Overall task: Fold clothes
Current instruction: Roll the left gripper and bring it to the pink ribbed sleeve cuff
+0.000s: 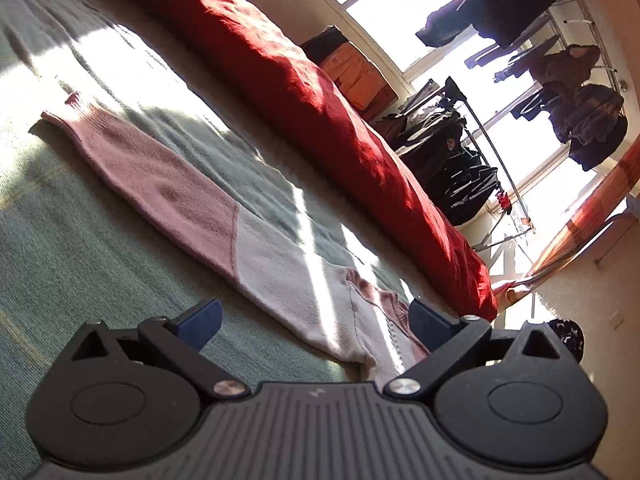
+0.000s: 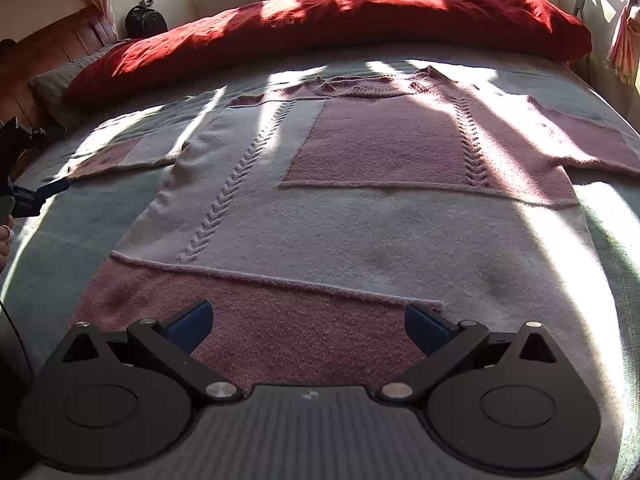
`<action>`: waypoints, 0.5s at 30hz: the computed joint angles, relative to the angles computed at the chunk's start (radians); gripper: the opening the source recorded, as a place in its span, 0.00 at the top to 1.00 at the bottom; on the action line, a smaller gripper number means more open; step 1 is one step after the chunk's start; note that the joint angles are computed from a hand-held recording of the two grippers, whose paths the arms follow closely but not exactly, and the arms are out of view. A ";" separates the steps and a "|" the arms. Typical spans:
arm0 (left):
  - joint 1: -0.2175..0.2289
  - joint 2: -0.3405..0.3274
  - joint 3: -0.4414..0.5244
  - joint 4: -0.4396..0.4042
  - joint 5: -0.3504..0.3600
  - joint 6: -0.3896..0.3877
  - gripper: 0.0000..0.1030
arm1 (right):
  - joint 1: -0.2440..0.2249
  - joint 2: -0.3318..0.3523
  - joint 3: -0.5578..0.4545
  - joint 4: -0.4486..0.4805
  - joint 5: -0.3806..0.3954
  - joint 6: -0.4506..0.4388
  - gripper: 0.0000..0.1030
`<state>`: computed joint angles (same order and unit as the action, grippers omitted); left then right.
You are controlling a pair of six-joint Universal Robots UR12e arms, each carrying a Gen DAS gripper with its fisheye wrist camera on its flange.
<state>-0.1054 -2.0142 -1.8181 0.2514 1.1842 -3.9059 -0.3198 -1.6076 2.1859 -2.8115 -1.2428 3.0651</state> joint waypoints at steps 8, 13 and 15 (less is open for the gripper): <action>0.055 -0.065 0.050 -0.058 0.106 -0.230 0.24 | 0.008 0.041 -0.028 0.021 0.010 0.007 0.00; 0.055 -0.097 0.069 -0.028 0.127 -0.247 0.28 | 0.008 0.058 -0.036 0.009 0.016 0.008 0.00; 0.051 -0.107 0.081 -0.027 0.143 -0.237 0.32 | 0.007 0.065 -0.040 0.005 0.017 0.010 0.00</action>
